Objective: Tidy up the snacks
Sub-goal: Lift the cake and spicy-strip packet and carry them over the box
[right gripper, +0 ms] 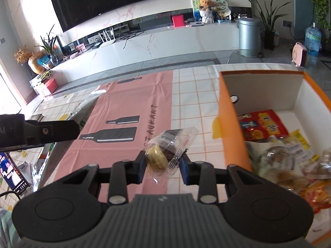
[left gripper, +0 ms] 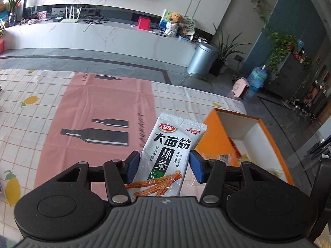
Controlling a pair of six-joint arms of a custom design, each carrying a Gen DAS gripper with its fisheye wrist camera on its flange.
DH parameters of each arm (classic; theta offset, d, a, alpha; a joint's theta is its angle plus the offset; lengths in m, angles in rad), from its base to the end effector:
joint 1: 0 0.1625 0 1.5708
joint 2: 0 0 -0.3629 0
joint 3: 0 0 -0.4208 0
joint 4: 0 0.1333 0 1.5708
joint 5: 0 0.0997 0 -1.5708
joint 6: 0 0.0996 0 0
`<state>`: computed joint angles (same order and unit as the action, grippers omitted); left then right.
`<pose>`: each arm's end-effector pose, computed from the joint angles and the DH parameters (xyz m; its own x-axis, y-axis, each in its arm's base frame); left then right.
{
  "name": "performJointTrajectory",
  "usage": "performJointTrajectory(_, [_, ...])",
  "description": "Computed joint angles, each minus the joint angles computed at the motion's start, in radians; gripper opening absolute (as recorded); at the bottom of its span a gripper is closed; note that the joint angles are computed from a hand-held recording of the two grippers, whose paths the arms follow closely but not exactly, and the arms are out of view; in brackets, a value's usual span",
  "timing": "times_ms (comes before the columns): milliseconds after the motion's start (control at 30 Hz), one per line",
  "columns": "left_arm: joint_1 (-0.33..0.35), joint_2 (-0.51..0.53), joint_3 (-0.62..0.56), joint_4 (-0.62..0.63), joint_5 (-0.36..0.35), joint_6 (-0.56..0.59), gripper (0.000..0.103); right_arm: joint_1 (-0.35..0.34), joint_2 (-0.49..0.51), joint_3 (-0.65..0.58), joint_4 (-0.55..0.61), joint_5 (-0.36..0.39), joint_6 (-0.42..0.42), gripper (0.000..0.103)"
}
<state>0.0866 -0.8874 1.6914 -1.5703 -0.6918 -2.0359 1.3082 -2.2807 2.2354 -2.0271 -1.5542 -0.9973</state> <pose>-0.5243 -0.2563 0.0250 -0.8407 -0.3602 -0.4044 0.1349 0.5840 -0.8005 0.0475 -0.3432 0.4174 -0.7162 -0.5746 0.3960 -0.6893 0.6710 -0.2731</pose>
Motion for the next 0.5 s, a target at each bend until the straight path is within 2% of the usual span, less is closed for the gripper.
performJointTrajectory(100, [-0.011, 0.039, -0.035, -0.028, 0.016, 0.029, 0.06, -0.042, -0.043, -0.031, 0.045, 0.033, -0.039, 0.031])
performJointTrajectory(233, [-0.003, 0.099, -0.083, -0.144, 0.052, 0.156, 0.06, -0.103, -0.055, -0.097, 0.08, 0.065, -0.092, 0.031])
performJointTrajectory(333, [0.019, 0.158, -0.13, -0.275, 0.058, 0.299, 0.06, -0.146, -0.01, -0.177, 0.099, 0.059, -0.113, 0.031])
performJointTrajectory(500, [0.07, 0.25, -0.193, -0.533, 0.017, 0.531, 0.06, -0.205, 0.079, -0.304, 0.101, 0.029, -0.12, 0.031])
